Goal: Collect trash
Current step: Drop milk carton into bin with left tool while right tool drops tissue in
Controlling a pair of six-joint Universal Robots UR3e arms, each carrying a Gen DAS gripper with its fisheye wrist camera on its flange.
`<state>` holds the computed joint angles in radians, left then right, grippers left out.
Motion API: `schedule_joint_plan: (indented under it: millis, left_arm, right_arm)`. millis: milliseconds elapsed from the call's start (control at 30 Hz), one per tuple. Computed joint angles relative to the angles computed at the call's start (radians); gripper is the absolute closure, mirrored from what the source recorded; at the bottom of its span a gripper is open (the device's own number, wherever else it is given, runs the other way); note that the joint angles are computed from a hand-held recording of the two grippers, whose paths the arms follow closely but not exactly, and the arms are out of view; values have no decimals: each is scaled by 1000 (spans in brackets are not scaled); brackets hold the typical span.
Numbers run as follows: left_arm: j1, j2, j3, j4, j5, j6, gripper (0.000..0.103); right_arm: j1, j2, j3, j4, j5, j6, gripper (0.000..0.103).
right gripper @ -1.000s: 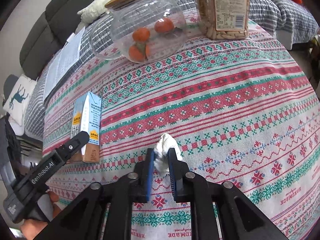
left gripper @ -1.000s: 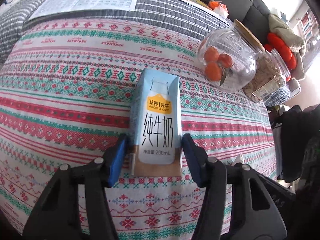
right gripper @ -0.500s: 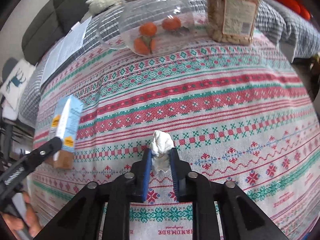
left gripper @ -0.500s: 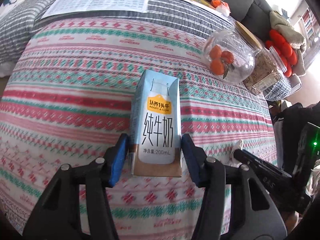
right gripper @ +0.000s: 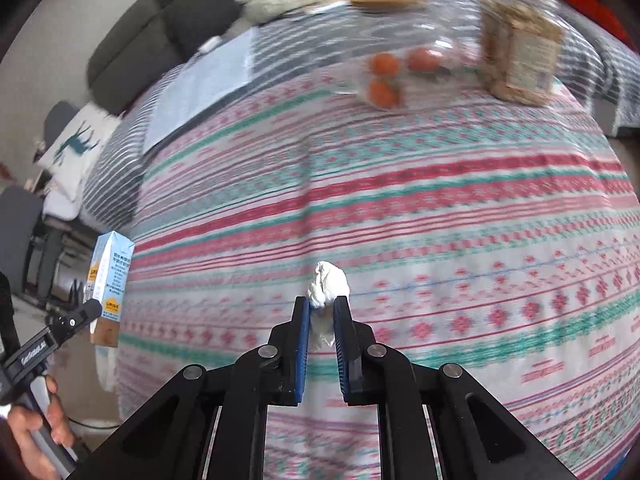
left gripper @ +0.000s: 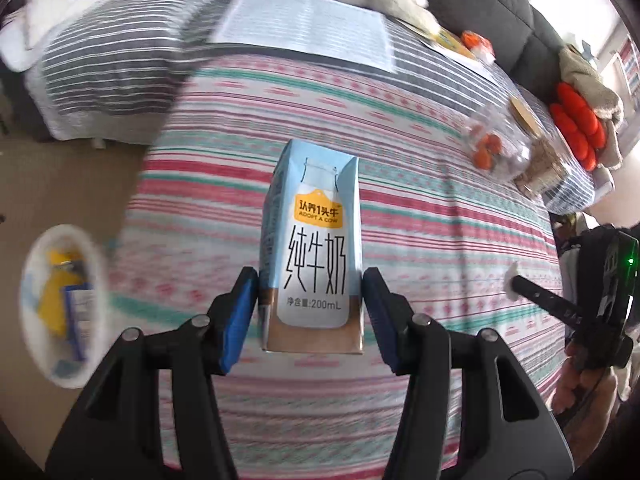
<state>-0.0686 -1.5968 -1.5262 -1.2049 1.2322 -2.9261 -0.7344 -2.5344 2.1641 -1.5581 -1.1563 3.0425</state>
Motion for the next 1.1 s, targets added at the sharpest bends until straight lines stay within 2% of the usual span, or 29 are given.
schedule_joint_plan:
  millis: [167,300,467,633,767,900,1100]
  left_arm:
    - [204,76,-59,-54,4,129,47]
    - [371,108,-107,-70,11,227,47]
    - [503,111,-154,-49,48,288,47]
    - [573,71,-175,-1,81,311,47]
    - [579,-5,-146,21,100,290,47]
    - [547,-84,-126,65,144,273,47]
    - [516,-142,-100,21,192,304,46]
  right_arm:
    - [362,197,-13,-307,-105,288,90]
    - [578,367,-52,-481,-168,421,90]
    - [792,607,-156,-646,-219,538,90]
    - [953,853,-332,-725,-274,602,90]
    - [1047,1021,-476,-764,-280,633,90]
    - [1098,1155,-592,-765,-277,638,90]
    - [1126,1292,-708,-762,-262,641,90]
